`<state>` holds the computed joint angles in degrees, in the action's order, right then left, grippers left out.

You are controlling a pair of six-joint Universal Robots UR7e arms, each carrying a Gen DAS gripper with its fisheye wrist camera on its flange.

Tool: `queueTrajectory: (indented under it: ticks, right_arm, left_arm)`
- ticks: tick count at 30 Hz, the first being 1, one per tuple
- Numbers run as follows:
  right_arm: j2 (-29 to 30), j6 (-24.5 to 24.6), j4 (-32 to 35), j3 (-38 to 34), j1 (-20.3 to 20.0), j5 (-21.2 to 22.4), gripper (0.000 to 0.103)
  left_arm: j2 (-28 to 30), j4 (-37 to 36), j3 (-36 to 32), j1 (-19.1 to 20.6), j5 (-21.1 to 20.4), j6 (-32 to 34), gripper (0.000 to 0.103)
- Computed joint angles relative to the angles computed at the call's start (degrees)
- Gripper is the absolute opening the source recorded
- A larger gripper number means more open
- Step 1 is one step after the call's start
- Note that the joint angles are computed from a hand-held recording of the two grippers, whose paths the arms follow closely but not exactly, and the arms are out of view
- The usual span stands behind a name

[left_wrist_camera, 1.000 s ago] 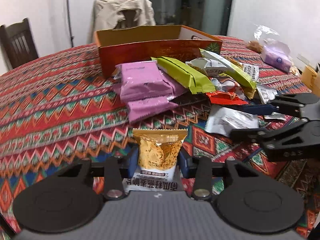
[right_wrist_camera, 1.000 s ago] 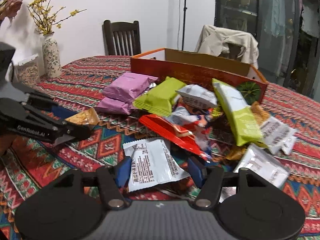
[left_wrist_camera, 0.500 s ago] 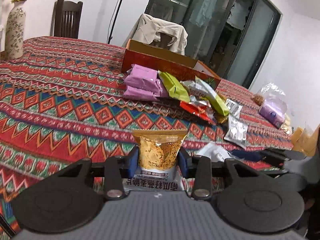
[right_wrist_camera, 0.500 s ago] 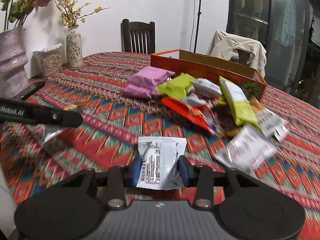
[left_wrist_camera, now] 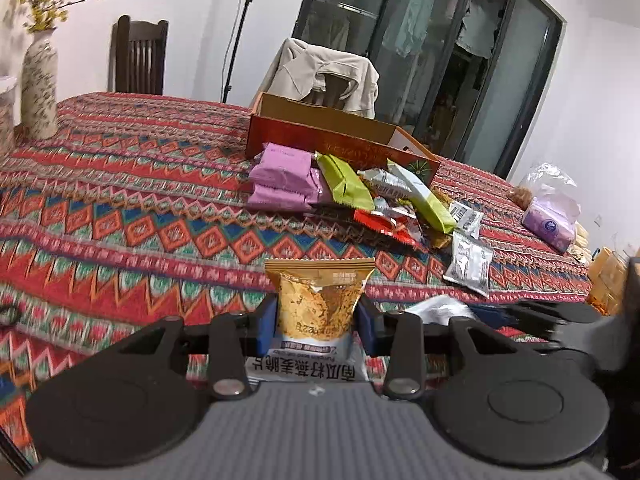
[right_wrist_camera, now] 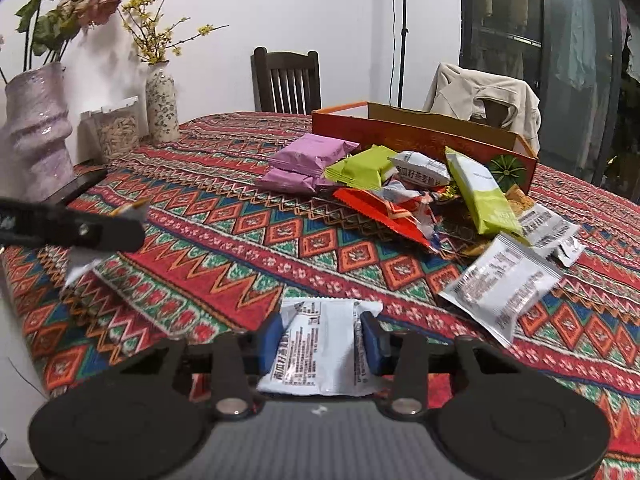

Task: Organize snacks
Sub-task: 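Carry both packets into the cardboard box and open both tools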

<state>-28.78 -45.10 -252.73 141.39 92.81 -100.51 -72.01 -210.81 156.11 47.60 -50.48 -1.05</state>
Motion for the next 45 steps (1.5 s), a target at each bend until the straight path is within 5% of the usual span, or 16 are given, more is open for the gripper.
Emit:
queueTrajectory:
  ticks: [8,13,18,24,26,28,30,34,37,39,42,45]
  right_arm:
    - [-13.6,1.4,5.7,-2.1,-2.0,7.3,0.040]
    - [-20.3,4.5,26.6,-19.1,-0.2,5.7,0.040]
    - [-11.3,9.5,52.1,-48.7,0.7,-3.8,0.040]
    - [6.1,8.3,69.1,-80.7,1.2,-19.9,0.043]
    - [9.8,7.3,71.1,-86.8,0.7,-22.0,0.044]
    - [12.3,6.6,73.9,-91.2,0.9,-24.8,0.059]
    - [11.5,6.2,74.7,-90.2,0.7,-22.6,0.072]
    - [10.2,8.0,75.7,-89.1,0.0,-19.8,0.073]
    - [8.9,6.1,71.1,-85.9,0.0,-18.7,0.073]
    - [6.8,3.6,66.2,-81.6,0.7,-19.2,0.075]
    - [0.9,1.8,62.2,-73.4,2.1,-18.0,0.076]
    - [-5.7,2.9,57.4,-64.6,3.6,-17.0,0.087]
  left_arm:
    - [1.7,9.0,-20.7,6.6,-8.7,16.0,0.041]
    - [17.0,11.4,-44.9,10.9,-9.2,27.4,0.041]
    - [33.3,24.2,-71.8,16.0,-5.2,26.7,0.041]
    - [44.8,37.0,-91.7,19.2,-0.4,25.7,0.047]
    - [46.1,38.1,-93.6,20.1,-0.7,26.7,0.048]
    - [45.6,37.4,-92.5,20.1,-2.0,26.6,0.055]
    - [45.2,39.5,-92.7,20.4,-2.4,26.5,0.058]
    - [46.1,40.3,-94.1,20.1,-0.4,27.5,0.058]
    - [43.3,38.5,-90.7,19.5,-1.6,24.5,0.062]
    - [39.6,37.0,-86.8,18.6,-3.9,21.9,0.074]
    - [33.5,35.3,-79.7,16.3,-4.7,20.8,0.074]
    - [27.5,32.4,-71.3,13.4,-3.8,21.0,0.083]
